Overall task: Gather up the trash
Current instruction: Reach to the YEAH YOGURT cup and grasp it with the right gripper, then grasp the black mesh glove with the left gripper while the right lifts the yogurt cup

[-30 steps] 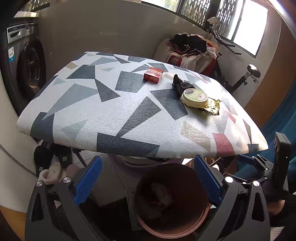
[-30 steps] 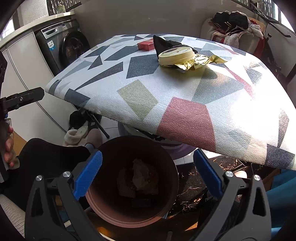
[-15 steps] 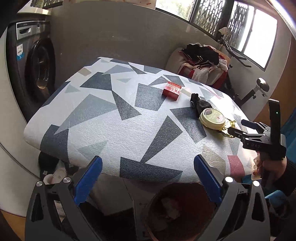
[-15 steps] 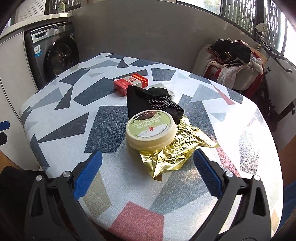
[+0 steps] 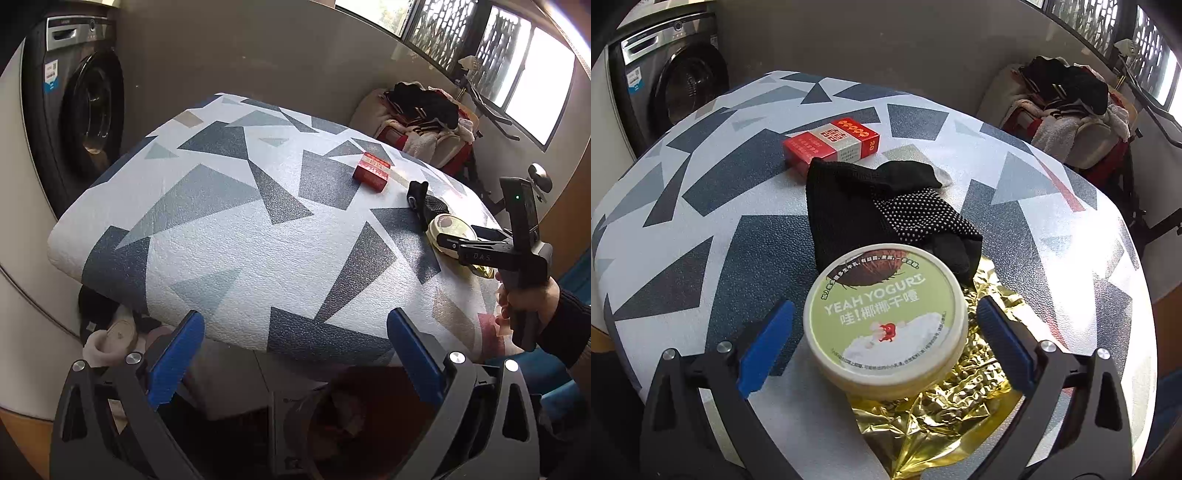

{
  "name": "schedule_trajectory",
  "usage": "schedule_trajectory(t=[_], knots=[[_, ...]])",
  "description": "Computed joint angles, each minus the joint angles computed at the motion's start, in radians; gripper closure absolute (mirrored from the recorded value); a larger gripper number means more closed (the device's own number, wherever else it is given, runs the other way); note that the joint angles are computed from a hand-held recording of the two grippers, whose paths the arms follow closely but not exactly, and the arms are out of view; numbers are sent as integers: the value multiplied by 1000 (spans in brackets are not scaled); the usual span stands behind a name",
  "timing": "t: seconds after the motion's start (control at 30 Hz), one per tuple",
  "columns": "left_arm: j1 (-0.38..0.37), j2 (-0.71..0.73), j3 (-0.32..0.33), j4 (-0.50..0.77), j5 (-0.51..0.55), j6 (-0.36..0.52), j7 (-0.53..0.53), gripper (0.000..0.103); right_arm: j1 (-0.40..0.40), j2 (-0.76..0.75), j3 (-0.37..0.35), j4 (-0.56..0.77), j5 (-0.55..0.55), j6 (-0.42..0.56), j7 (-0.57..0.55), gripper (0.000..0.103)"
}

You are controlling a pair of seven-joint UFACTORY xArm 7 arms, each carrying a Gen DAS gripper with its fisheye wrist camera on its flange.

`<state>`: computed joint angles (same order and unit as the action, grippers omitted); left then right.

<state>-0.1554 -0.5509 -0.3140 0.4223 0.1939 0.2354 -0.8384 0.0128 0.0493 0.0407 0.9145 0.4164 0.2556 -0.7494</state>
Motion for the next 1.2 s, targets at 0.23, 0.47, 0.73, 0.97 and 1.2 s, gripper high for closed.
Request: schedule_trajectory(t=[0.23, 0.47, 0.73, 0.97, 1.2], knots=[[-17, 70, 13, 45, 3, -36, 37, 6, -2, -66, -6, -28, 251, 20, -245, 16], [-6, 244, -12, 193, 36, -95, 75, 6, 15, -171, -107, -58, 457, 101, -398, 16], [-40, 581, -4, 577, 225, -87, 128, 12, 1, -216, -181, -76, 593, 120, -494, 16], [-184, 857, 100, 925, 291, 64, 168, 29, -47, -234, -222, -95, 673, 158, -557, 16], [-320, 1013, 249, 1101, 257, 133, 106, 46, -92, -253, -243, -134, 701, 183, -540, 16]])
